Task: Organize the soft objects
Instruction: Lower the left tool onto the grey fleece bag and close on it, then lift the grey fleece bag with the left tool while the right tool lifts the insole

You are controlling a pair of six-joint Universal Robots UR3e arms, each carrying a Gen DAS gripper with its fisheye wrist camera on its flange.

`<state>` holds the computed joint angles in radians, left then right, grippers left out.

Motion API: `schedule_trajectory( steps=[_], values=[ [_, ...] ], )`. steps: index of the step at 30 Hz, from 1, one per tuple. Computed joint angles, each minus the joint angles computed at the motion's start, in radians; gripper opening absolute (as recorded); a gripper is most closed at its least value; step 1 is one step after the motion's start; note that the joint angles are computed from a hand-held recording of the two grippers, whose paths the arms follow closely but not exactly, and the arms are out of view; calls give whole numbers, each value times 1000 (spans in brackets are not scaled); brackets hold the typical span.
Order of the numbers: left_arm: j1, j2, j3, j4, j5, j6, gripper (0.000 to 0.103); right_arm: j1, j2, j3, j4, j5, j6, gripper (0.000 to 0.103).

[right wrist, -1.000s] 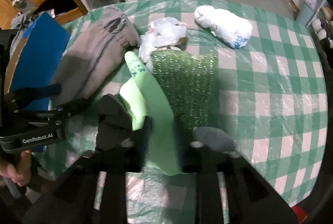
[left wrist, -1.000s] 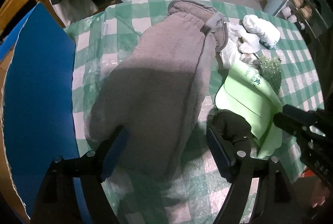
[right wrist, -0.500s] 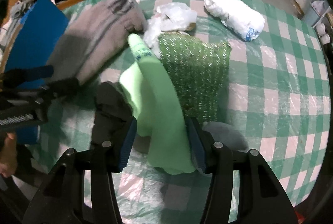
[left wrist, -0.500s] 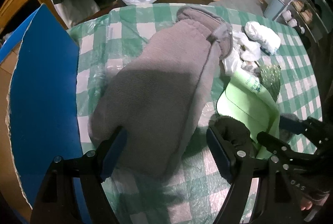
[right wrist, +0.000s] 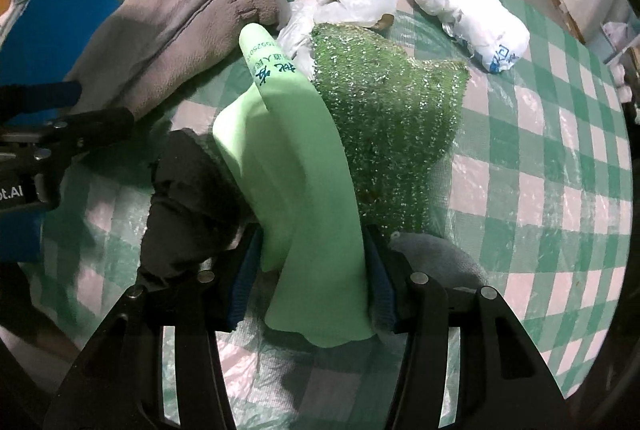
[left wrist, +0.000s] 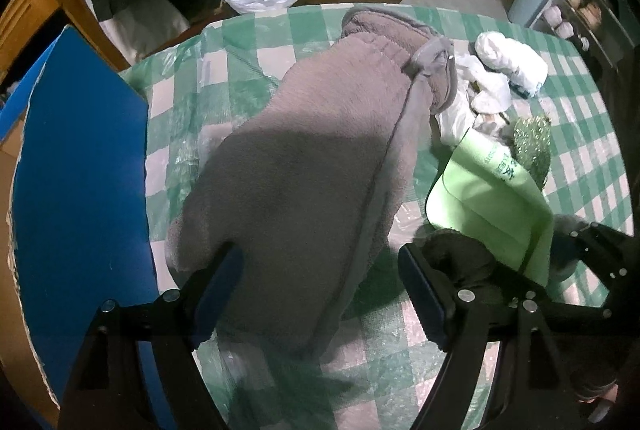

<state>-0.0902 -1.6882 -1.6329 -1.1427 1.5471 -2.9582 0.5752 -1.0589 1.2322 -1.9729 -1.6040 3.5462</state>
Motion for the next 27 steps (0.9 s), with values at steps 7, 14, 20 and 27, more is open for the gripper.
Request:
schedule_trajectory(
  steps=[7, 14, 20, 27],
  values=[
    [-33, -5, -39, 76, 58, 32, 82, 15, -3, 5, 2, -28, 20, 12],
    [-4, 40, -100, 146, 43, 41, 45, -11, -71, 58, -48, 24, 40, 11],
    [77, 90, -98, 83, -70, 50, 22, -15, -126, 88, -56, 28, 61, 11],
    [138, 168, -101, -4, -144, 68, 19, -44, -219, 171, -99, 83, 81, 11]
  ],
)
